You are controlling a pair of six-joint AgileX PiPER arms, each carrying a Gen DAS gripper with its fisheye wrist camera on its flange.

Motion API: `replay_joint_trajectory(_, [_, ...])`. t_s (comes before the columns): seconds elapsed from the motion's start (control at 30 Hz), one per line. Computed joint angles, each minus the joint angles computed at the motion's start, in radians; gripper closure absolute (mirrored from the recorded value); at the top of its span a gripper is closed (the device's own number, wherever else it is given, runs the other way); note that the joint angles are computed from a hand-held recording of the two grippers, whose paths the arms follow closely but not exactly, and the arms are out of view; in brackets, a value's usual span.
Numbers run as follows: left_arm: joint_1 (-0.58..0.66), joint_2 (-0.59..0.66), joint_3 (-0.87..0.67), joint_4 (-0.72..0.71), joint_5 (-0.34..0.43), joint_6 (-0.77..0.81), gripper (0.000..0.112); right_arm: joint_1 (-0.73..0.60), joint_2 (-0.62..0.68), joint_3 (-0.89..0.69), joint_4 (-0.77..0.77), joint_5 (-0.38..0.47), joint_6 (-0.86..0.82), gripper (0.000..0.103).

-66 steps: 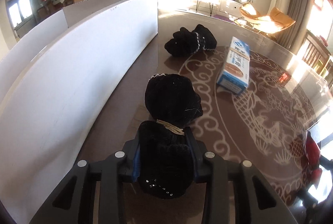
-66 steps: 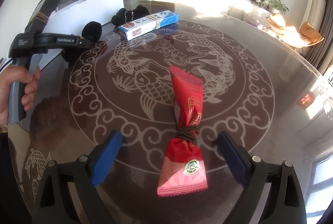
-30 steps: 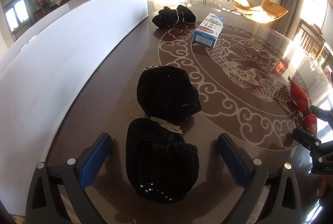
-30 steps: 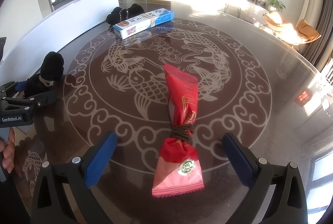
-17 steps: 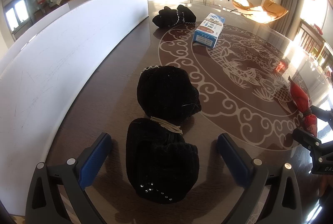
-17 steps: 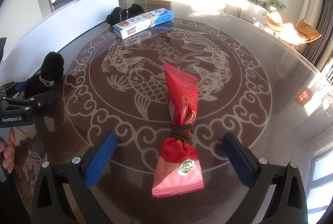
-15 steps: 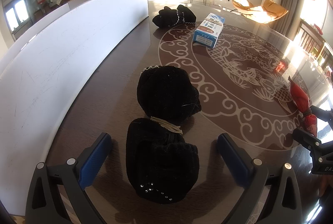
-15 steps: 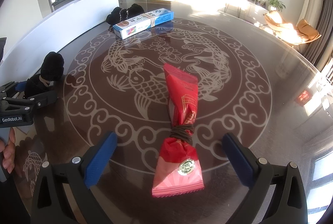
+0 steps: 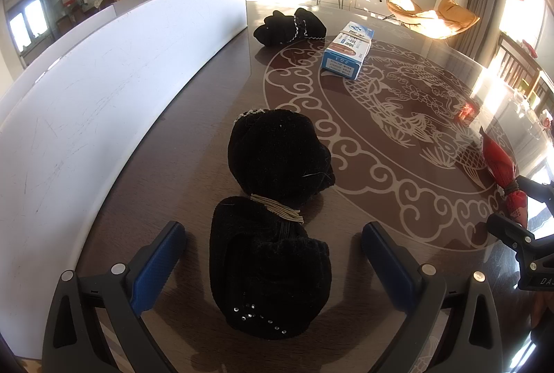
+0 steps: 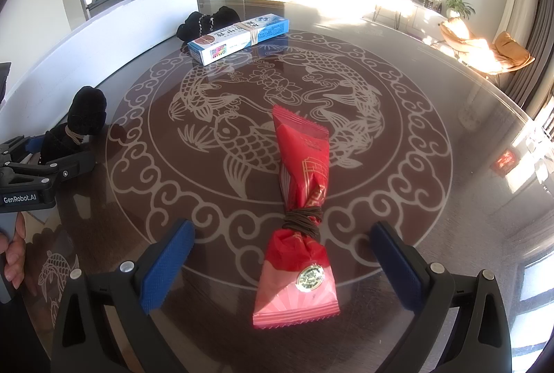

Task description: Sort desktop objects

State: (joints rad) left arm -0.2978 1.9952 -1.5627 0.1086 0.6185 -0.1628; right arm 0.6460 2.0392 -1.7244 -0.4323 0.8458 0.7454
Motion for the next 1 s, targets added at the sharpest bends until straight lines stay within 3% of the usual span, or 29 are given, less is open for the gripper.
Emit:
replay_joint_trajectory(0.47, [0.004, 0.000, -0.001, -0.017, 0.003, 0.021, 0.009, 0.000, -0.002, 0.003, 0.000, -0.001, 0.000, 0.002])
replay_joint_trajectory(0.57, [0.017, 0.006, -0.017, -0.072, 0.025, 0.111, 0.009, -0.006, -0.002, 0.001, 0.022, -0.005, -0.025, 0.000])
replay_joint_trajectory(0.63, [0.035, 0.004, -0.016, -0.139, 0.031, 0.225, 0.009, -0.023, 0.021, -0.059, 0.093, 0.048, -0.119, 0.000])
replay_joint_trajectory(0.73, [0.056, 0.034, -0.086, -0.200, 0.110, 0.340, 0.009, -0.045, 0.019, -0.098, 0.163, 0.085, -0.229, 0.001])
replay_joint_trajectory(0.8, [0.054, 0.053, -0.131, -0.174, 0.150, 0.320, 0.012, -0.060, 0.030, -0.133, 0.195, 0.121, -0.288, 0.008])
replay_joint_trajectory(0.87, [0.063, 0.036, -0.113, -0.217, 0.122, 0.376, 0.044, -0.083, 0.053, -0.177, 0.254, 0.168, -0.338, 0.036])
replay_joint_trajectory(0.9, [0.068, 0.025, -0.101, -0.235, 0.109, 0.403, 0.070, -0.081, 0.057, -0.195, 0.243, 0.190, -0.345, 0.043])
replay_joint_trajectory(0.93, [0.072, 0.018, -0.093, -0.241, 0.103, 0.416, 0.078, -0.083, 0.065, -0.220, 0.260, 0.213, -0.371, 0.065])
replay_joint_trajectory(0.97, [0.084, 0.001, -0.071, -0.277, 0.090, 0.450, 0.079, -0.083, 0.070, -0.240, 0.264, 0.235, -0.387, 0.079])
replay_joint_trajectory(1.0, [0.104, -0.024, -0.037, -0.346, 0.074, 0.507, 0.079, -0.083, 0.076, -0.258, 0.264, 0.260, -0.393, 0.079])
